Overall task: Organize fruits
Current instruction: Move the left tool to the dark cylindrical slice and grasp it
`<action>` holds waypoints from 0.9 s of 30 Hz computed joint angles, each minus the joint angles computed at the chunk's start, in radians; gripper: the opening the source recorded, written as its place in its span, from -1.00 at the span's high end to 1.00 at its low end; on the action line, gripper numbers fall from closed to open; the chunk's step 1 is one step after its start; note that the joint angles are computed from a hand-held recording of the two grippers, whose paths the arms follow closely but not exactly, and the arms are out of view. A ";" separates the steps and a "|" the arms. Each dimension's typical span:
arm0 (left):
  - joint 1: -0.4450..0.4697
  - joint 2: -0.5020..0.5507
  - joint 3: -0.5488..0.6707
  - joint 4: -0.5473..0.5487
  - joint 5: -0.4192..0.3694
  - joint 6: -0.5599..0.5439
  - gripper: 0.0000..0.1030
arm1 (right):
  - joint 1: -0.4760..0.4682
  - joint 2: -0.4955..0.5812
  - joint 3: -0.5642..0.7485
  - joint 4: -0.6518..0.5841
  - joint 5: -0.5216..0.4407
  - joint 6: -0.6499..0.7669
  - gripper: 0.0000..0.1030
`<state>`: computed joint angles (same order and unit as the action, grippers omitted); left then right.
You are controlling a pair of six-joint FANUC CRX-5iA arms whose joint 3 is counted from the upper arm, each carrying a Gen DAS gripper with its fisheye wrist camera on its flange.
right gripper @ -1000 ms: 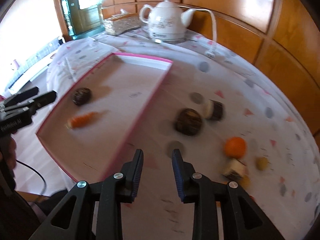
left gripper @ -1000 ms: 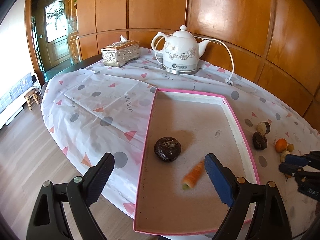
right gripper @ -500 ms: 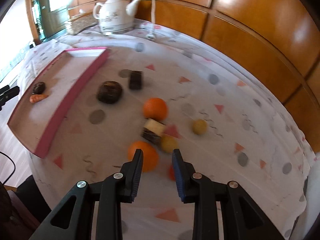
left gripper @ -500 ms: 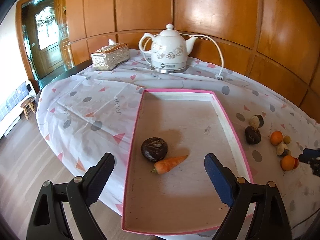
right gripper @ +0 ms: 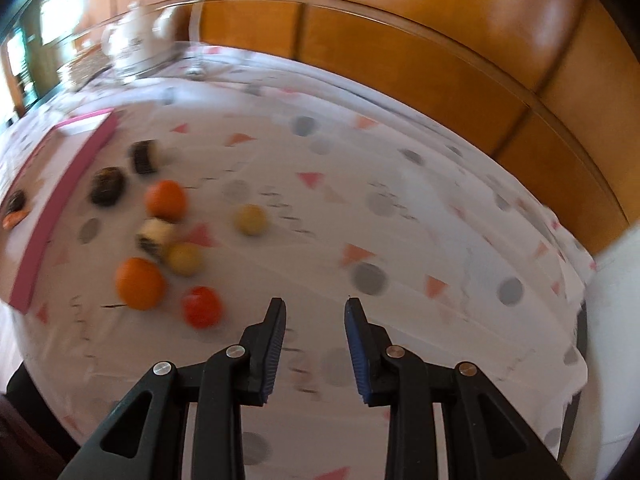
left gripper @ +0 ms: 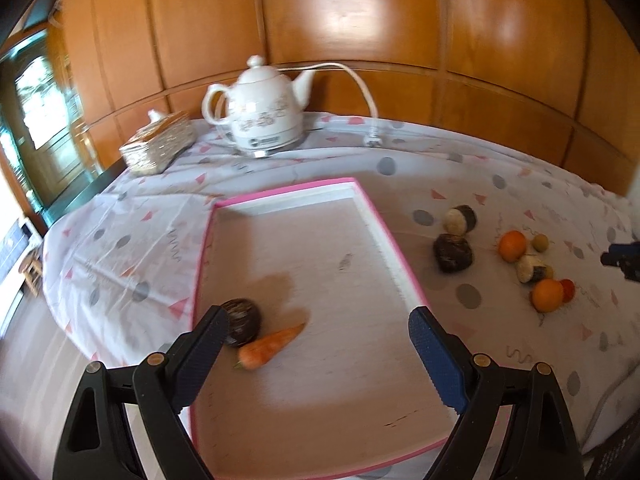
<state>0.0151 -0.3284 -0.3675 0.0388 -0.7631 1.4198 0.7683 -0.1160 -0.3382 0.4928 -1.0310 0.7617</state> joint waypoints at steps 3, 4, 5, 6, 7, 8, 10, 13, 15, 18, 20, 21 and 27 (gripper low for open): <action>-0.017 0.025 0.016 0.026 0.001 -0.044 -0.78 | -0.036 -0.007 -0.015 0.001 -0.011 -0.040 0.41; -0.025 0.037 0.025 0.030 0.001 -0.054 -0.78 | -0.048 -0.009 -0.019 -0.003 -0.013 -0.054 0.41; -0.034 0.047 0.036 0.027 -0.001 -0.058 -0.78 | -0.059 -0.011 -0.024 -0.008 -0.015 -0.064 0.40; -0.042 0.057 0.044 0.027 -0.001 -0.065 -0.78 | -0.071 -0.009 -0.026 -0.015 -0.020 -0.075 0.40; -0.050 0.070 0.056 0.032 -0.003 -0.080 -0.78 | -0.079 -0.005 -0.023 -0.021 -0.027 -0.080 0.40; -0.056 0.080 0.064 0.037 -0.004 -0.089 -0.78 | -0.088 0.000 -0.018 -0.030 -0.037 -0.082 0.40; -0.071 0.108 0.089 0.040 -0.011 -0.097 -0.78 | -0.105 0.010 -0.008 -0.046 -0.059 -0.084 0.40; -0.092 0.153 0.124 0.054 -0.018 -0.111 -0.78 | -0.139 0.024 0.009 -0.081 -0.086 -0.098 0.40; -0.109 0.181 0.149 0.051 -0.021 -0.110 -0.77 | -0.156 0.023 0.011 -0.087 -0.092 -0.116 0.40; -0.134 0.225 0.189 0.049 -0.026 -0.110 -0.75 | -0.178 0.018 0.009 -0.091 -0.102 -0.152 0.40; -0.152 0.257 0.219 0.045 -0.032 -0.107 -0.73 | -0.192 0.012 0.012 -0.108 -0.104 -0.161 0.40; -0.156 0.269 0.229 0.047 -0.034 -0.108 -0.70 | -0.198 0.011 0.013 -0.111 -0.107 -0.169 0.40; -0.181 0.383 0.323 0.094 -0.092 -0.099 -0.33 | -0.229 -0.003 -0.002 -0.085 -0.110 -0.260 0.40</action>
